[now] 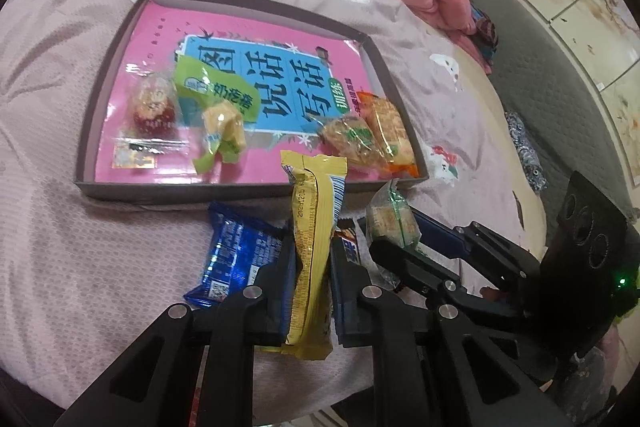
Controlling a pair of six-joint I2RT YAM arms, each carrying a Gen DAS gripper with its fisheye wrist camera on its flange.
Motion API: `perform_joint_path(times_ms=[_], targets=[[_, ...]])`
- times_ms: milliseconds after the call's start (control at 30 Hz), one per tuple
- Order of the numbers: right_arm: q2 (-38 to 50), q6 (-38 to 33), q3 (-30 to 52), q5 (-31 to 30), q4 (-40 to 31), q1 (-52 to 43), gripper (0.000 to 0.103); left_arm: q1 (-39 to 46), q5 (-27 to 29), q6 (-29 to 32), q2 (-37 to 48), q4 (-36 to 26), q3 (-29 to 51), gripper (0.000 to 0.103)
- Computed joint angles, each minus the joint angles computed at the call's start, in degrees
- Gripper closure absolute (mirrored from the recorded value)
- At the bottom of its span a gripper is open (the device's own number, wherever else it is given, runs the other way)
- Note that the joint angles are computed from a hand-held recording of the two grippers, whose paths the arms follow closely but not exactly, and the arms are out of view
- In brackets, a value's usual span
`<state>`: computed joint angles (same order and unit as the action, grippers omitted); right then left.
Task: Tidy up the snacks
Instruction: 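Lift the yellow bar with left tool while right tool carries cake toward the tray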
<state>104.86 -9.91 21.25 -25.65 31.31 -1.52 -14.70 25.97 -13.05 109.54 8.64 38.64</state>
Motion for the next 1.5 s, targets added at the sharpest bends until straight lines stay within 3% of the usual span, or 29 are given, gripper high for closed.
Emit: perform_joint_path(times_ms=[900,1500], targets=[[-3.4,5.4,-0.5,-1.8,4.2,-1.9,0.069,2.5,-1.8,-1.1,-6.0,1.1,-0.7,0.087],[-3.8,7.7,1.2,-3.3,4.6,-5.4,0.069,1.8,-1.7,-3.0,-1.9,2.0,3.9,0.087]])
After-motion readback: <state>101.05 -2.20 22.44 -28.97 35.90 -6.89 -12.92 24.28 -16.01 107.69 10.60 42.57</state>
